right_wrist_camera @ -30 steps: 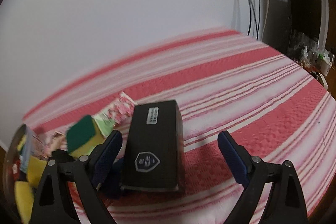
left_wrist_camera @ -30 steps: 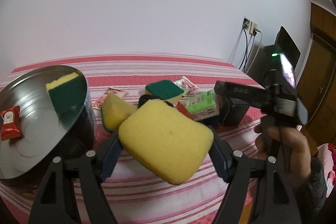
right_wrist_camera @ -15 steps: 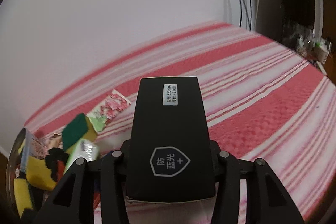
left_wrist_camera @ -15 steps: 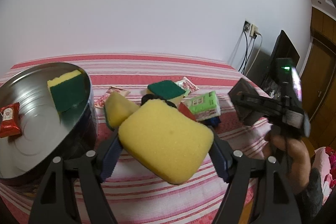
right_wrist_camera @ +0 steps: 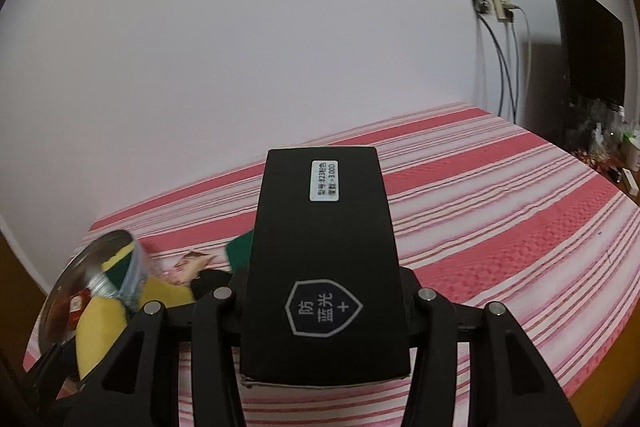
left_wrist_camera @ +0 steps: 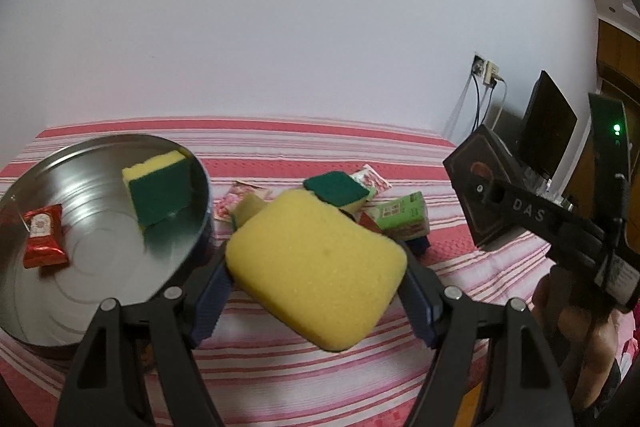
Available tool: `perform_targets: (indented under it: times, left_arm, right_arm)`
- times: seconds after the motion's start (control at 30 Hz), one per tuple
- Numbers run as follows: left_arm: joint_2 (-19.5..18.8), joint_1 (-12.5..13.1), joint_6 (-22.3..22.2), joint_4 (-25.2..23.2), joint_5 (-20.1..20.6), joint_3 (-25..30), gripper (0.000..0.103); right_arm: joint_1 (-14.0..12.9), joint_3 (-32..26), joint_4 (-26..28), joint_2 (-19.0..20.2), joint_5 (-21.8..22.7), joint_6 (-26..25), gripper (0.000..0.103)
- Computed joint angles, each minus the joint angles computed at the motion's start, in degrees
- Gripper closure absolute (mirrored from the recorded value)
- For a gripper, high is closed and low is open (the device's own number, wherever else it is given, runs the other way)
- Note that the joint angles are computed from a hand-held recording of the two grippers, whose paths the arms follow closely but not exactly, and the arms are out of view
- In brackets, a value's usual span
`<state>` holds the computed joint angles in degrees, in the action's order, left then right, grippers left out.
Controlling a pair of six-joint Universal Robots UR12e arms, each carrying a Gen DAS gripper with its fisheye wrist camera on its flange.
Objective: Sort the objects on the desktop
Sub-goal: 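Carry the large sponge and black box with both tools over the tin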
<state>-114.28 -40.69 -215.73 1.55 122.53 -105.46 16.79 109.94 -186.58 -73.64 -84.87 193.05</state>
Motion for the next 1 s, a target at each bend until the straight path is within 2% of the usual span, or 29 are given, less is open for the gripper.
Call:
perform_targets:
  times: [0.07,0.2,0.53,0.7,1.0]
  left_arm:
    - [0.4,0.0,-0.4,-0.1,0.5,-0.5,0.027]
    - [1.1,-0.2,-1.6,-0.2,1.4,-1.1,0.027]
    - [3.1,-0.7,-4.3,-1.0,6.2,-3.3,0.027]
    - [4.5,-0.6,-7.2,-1.6,8.5,-5.1,0.027]
    - [6.6,0.2,-9.6,-1.4,11.3,-8.1,0.027]
  right_arm:
    - [-0.3,0.1,0.1,-0.1,1.1,-0.3,0.053]
    - [0.9,0.3,0.0,-0.8,0.7,-0.4,0.053]
    - [2.6,-0.9,-0.8,-0.3,3.5,-2.2,0.053]
    - [3.9,-1.6,-0.5,0.2,5.2,-3.1,0.053]
    - [5.4,-2.3,-0.5,0.3,6.0,-4.5,0.052]
